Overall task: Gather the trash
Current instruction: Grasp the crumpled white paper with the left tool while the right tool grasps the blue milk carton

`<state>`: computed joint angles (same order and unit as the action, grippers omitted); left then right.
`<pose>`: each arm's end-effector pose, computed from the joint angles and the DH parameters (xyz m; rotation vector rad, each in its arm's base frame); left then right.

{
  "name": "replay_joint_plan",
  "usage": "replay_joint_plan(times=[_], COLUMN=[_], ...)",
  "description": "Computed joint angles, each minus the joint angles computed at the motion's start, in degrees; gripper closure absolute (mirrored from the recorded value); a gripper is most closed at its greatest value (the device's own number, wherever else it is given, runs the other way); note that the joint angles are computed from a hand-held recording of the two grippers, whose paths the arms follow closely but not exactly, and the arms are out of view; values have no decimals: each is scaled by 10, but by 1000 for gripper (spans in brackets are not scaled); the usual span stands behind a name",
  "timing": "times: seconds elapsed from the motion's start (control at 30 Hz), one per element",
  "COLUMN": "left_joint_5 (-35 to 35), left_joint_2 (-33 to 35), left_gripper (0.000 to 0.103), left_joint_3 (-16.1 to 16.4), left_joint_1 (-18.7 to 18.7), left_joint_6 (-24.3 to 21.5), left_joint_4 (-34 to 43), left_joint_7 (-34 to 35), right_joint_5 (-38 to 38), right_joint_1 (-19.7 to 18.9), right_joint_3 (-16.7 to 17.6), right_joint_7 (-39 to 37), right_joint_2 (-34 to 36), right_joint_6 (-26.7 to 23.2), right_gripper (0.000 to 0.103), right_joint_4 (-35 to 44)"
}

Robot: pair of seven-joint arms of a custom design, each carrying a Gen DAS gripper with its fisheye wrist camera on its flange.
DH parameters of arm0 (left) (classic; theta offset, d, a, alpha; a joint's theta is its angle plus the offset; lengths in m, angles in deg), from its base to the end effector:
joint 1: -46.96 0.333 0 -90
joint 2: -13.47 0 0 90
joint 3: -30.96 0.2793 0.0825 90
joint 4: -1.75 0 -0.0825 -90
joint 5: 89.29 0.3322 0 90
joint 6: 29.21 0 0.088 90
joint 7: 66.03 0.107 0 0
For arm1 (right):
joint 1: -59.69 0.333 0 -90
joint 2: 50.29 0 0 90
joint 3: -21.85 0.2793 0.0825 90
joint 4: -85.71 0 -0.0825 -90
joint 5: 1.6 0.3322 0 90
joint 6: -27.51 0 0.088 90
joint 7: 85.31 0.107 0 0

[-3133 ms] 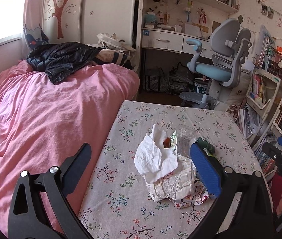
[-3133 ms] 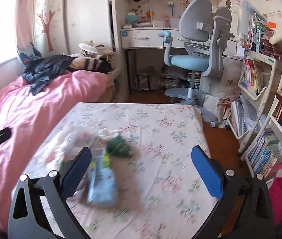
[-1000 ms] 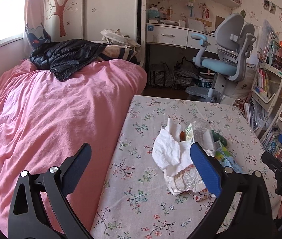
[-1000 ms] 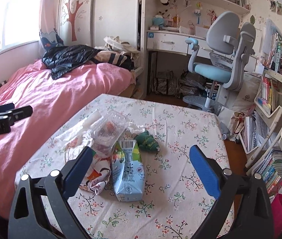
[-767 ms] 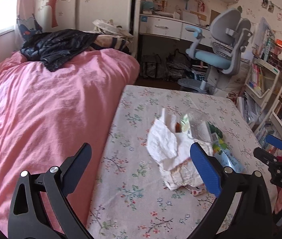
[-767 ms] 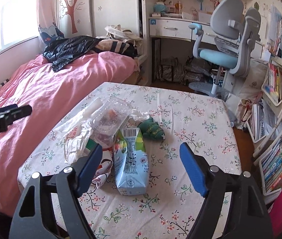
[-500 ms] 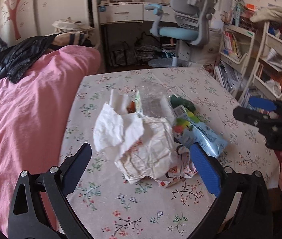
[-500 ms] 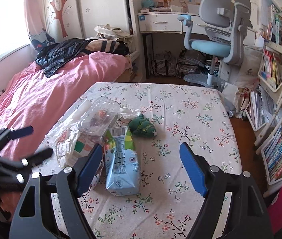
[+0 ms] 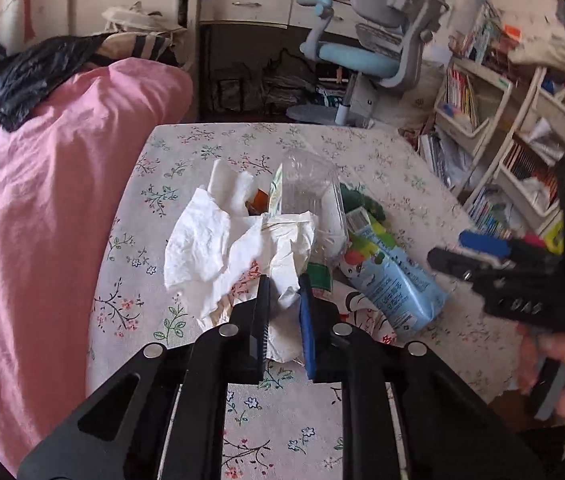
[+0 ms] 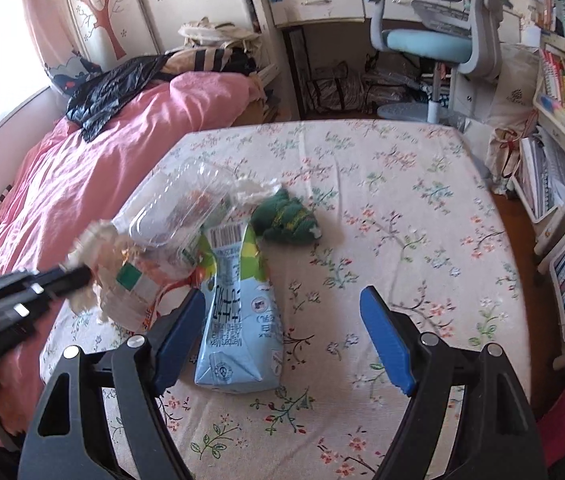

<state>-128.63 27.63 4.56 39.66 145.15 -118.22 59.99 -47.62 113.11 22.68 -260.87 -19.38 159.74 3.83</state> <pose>0.5054 -0.2631 0.3826 -1.4005 2.3665 -1.0743 0.4068 0.5369 0.4116 -1.5210 1.9586 -0.5537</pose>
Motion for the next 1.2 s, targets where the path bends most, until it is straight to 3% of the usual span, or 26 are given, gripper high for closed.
replay_joint_plan(times=[0.07, 0.17, 0.37, 0.43, 0.47, 0.5, 0.6, 0.7, 0.83, 0.9, 1.1, 1.2], left_joint_5=[-105, -204, -330, -373, -390, -403, -446, -499, -562, -560, -577, -574], left_joint_2=[-8, -18, -38, -42, -43, -45, -51, -61, -72, -83, -105, -120], left_gripper=[94, 95, 95, 95, 95, 95, 95, 95, 95, 95, 95, 95], left_joint_3=[-46, -50, -17, 0, 9, 17, 41, 65, 99, 110, 148, 154], left_joint_1=[56, 83, 95, 104, 106, 105, 101, 97, 90, 72, 40, 26], left_joint_6=[-27, -67, -142, -195, -215, -225, -256, -295, -352, -322, -339, -334], left_joint_4=[8, 19, 32, 39, 40, 40, 38, 32, 21, 16, -3, -15], left_joint_7=[74, 136, 203, 211, 214, 219, 237, 264, 287, 292, 321, 348], right_joint_5=[18, 46, 97, 107, 110, 113, 112, 91, 17, -29, -102, -134], right_joint_1=[-5, -6, -9, -13, -17, -21, -19, -14, -7, -5, -16, -15], right_joint_3=[7, 6, -2, -4, -4, -4, -11, -23, -53, -64, -51, -38], right_joint_7=[-31, -72, -117, -111, -105, -99, -78, -31, 112, 188, 274, 294], right_joint_2=[23, 54, 78, 69, 59, 52, 35, 8, -46, -64, -75, -89], right_joint_6=[-7, -17, -9, 17, 43, 68, 98, 135, 226, 266, 289, 274], right_gripper=[26, 26, 27, 32, 44, 49, 49, 50, 50, 50, 50, 50], right_joint_4=[29, 67, 87, 67, 47, 32, 1, -45, -137, -171, -180, -180])
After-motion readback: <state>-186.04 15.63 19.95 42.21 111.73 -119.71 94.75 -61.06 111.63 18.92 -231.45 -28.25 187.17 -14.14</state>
